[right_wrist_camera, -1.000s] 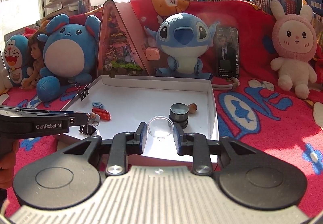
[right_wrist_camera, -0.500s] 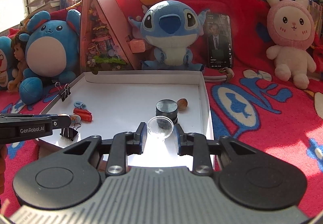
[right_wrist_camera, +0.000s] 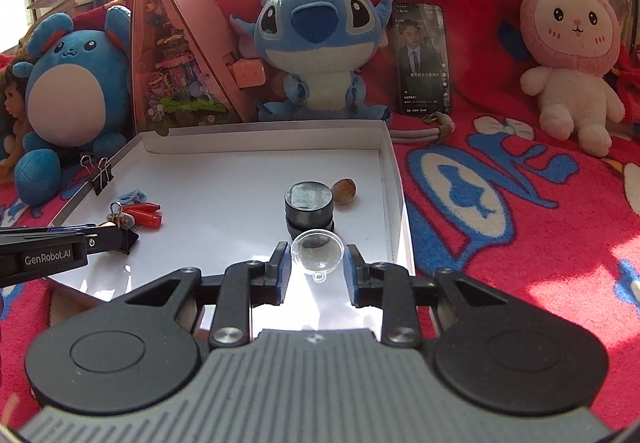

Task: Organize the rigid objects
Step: 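Carry the nut and clear cup into the tray and open both grippers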

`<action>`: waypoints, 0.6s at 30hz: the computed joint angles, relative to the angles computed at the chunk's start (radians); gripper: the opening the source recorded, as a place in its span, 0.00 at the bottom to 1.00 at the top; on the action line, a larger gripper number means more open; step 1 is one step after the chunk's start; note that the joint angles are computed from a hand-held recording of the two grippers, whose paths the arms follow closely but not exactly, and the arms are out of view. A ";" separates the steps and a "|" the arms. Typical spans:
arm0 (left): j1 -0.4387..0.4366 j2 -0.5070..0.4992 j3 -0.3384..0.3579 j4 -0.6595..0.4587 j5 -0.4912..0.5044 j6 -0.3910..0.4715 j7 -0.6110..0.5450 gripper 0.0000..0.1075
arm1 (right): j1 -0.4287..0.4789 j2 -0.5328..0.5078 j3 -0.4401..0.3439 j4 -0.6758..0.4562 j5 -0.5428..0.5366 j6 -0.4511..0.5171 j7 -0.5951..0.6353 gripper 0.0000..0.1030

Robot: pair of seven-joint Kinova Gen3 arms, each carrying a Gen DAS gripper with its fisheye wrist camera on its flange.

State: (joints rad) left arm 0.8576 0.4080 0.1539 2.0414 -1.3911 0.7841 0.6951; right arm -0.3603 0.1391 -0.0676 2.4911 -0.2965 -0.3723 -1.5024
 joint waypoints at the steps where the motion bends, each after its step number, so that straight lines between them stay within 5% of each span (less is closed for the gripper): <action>1: -0.001 0.003 0.000 -0.002 0.003 0.000 -0.003 0.20 | 0.002 0.002 0.000 -0.001 0.003 0.002 -0.003 0.32; 18: 0.016 0.023 -0.010 -0.017 0.020 0.027 -0.016 0.29 | -0.003 0.020 0.005 -0.008 0.008 0.010 -0.006 0.33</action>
